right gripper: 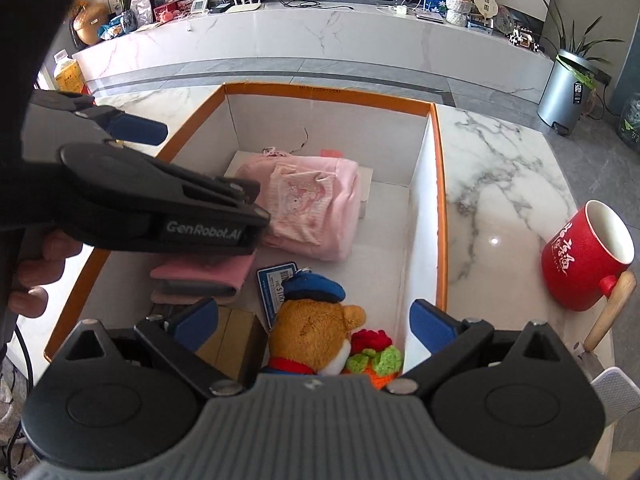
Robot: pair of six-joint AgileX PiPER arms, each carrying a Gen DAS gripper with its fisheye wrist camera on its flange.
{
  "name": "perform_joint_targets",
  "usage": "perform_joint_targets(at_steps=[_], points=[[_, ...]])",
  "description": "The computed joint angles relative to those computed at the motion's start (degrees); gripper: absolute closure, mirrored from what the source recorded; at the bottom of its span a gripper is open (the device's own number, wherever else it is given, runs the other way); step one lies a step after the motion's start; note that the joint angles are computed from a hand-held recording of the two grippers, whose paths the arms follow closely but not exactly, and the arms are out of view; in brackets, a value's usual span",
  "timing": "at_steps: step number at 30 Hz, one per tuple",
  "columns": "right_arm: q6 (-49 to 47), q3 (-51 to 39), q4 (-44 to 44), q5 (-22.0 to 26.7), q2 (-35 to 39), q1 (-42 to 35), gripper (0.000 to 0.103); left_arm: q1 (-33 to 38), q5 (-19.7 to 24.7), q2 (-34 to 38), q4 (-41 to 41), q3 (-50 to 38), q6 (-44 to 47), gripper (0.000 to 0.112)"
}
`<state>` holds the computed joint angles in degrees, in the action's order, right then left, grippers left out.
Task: Organize objects
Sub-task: 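Lower the dark gray box into the orange box and open the left tool, then withdraw both tools from the orange box toward the pink selfie stick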
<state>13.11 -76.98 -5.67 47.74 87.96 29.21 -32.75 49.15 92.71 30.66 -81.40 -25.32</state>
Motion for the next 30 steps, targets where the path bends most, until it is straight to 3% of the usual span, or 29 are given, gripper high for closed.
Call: perform_joint_targets(at_steps=[1, 5, 9, 15, 20, 25, 30], points=[[0.1, 0.1, 0.0, -0.1, 0.0, 0.0, 0.002, -0.1, 1.1, 0.4, 0.8, -0.8, -1.2, 0.010], [0.2, 0.3, 0.3, -0.3, -0.5, 0.4, 0.002, 2.6, -2.2, -2.2, -4.2, 0.8, 1.5, 0.010], [-1.6, -0.7, 3.4, 0.0, -1.8, -0.3, 0.002, 3.8, -3.0, -6.6, -2.2, 4.6, 0.7, 0.010], [-1.3, -5.3, 4.1, -0.2, -2.5, 2.4, 0.002, 11.2, -2.8, -15.2, -5.1, 10.8, 8.4, 0.010], [3.1, -12.3, -1.4, 0.4, 0.8, 9.6, 0.001, 27.3, -2.0, -20.8, -24.3, 12.9, 28.4, 0.010], [3.7, -20.7, -1.1, 1.6, 6.6, 15.4, 0.001, 40.2, -4.5, -24.5, -28.3, 16.5, 35.7, 0.010], [5.3, -32.0, -3.1, 3.3, 16.3, 20.9, 0.002, 54.5, -7.0, -22.8, -39.9, 19.1, 45.2, 0.010]])
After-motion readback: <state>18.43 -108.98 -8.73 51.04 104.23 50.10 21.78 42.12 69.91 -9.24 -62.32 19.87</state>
